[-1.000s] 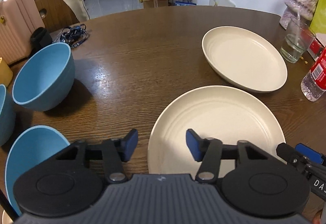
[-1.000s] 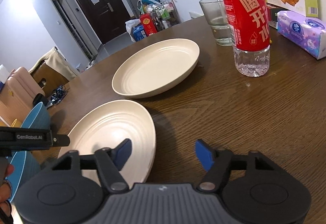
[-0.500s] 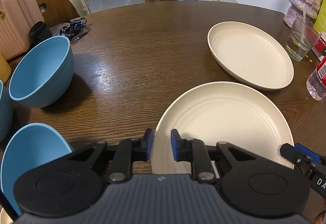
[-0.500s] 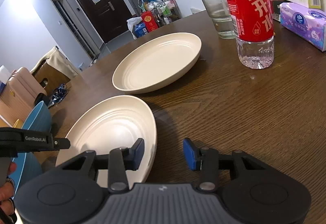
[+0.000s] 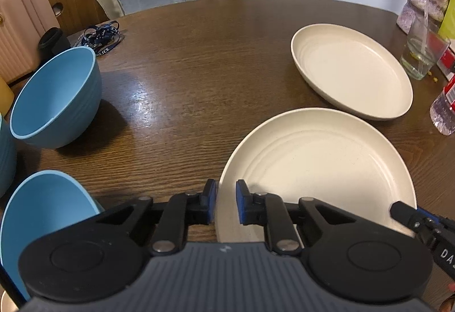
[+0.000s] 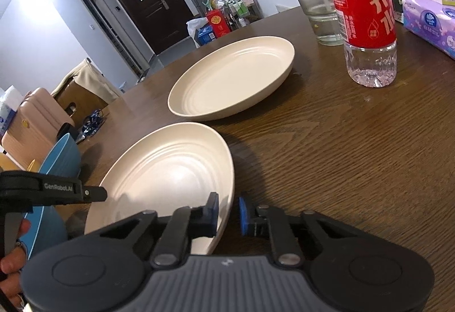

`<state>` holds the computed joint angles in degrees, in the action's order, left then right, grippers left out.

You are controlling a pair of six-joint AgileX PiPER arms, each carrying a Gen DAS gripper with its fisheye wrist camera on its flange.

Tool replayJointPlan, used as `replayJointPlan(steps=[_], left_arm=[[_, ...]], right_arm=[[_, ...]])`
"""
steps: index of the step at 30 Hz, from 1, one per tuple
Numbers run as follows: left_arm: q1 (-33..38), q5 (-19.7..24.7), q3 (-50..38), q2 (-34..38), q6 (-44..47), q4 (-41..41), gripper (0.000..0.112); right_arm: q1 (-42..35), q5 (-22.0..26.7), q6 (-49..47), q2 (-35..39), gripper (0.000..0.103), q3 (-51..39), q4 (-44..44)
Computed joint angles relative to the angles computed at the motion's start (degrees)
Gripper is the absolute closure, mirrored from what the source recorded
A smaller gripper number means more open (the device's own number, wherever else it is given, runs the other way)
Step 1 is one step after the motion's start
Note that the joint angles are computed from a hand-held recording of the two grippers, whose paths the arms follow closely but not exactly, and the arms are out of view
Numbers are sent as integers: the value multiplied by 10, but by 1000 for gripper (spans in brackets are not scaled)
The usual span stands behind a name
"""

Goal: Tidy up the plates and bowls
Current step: 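Lift the cream plate with both grippers and carry it toward the blue bowls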

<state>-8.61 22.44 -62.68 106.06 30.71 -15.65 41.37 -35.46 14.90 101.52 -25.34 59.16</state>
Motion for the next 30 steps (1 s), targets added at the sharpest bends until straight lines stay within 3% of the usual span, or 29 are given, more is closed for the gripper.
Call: replayJointPlan(steps=[6, 14, 21, 30], left_arm=[[-12, 9, -16, 12, -48, 48, 97], [-28, -12, 0, 6, -97, 109, 100], [-26, -5, 0, 4, -79, 88, 101], [-25, -9, 15, -11, -59, 70, 101]], right_arm=[[-13, 25, -9, -8, 94, -5, -5], [-33, 74, -140, -19, 95, -44, 104], [-40, 93, -212, -29, 95, -56, 175], [-26, 82, -255, -51, 95, -51, 231]])
